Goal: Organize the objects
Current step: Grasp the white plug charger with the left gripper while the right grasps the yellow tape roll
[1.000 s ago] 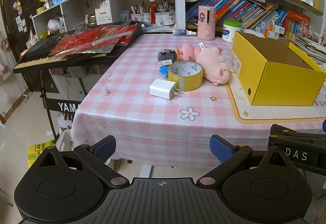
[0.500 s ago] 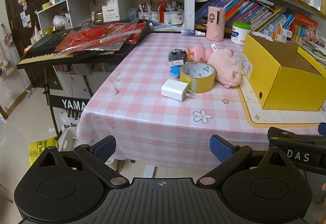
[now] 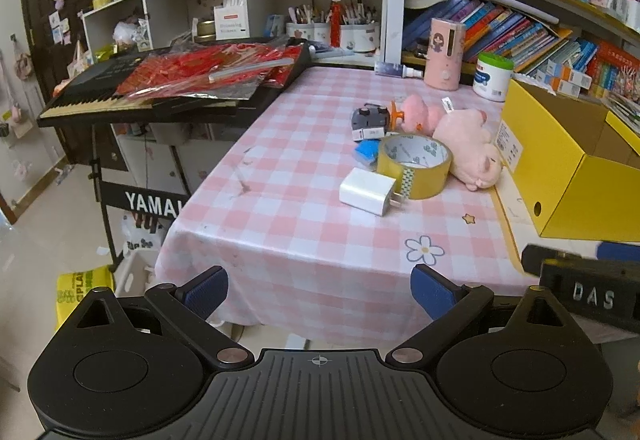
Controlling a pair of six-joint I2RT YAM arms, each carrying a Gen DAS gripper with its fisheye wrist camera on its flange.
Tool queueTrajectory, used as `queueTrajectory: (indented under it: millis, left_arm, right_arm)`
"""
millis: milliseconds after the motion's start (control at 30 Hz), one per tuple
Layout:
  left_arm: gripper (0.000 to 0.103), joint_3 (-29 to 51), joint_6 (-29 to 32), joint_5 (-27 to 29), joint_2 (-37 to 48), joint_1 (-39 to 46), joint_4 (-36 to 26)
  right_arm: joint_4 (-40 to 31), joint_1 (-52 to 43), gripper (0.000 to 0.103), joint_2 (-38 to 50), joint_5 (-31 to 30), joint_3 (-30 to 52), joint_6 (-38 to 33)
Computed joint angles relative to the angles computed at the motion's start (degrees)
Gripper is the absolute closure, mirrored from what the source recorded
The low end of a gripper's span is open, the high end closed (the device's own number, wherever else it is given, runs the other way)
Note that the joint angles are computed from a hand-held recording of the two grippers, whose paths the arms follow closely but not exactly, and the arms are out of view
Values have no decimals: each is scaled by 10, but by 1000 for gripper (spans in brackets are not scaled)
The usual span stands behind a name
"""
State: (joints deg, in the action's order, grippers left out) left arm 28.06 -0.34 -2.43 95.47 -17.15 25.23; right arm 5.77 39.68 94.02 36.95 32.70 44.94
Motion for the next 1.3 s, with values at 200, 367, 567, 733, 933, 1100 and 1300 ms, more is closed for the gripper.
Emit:
queueTrajectory:
  millis: [200, 367, 567, 733, 933, 1100, 1300]
  left_arm:
    - [8, 32, 9, 2, 38, 4, 11]
    - [20, 81, 12, 8, 86, 6, -3]
    - [23, 153, 18, 22, 148, -2, -23]
    - [22, 235, 29, 15, 212, -19, -54]
    - [21, 342, 47, 20, 291, -30, -111]
    - [19, 417, 67, 18, 344, -31, -144]
    - [37, 475, 90, 47, 383, -26, -176]
  right_arm:
    - [40, -35, 40, 24, -36, 21, -47]
    - [95, -66, 42, 48, -74, 40, -100]
    - [126, -115, 42, 88, -135, 87, -147]
    - [94, -161, 39, 141, -188, 150, -158]
    - [74, -206, 26, 193, -240, 210, -176]
    - [52, -236, 23, 231, -284, 261, -191]
    - [14, -267, 17, 277, -359, 326, -188]
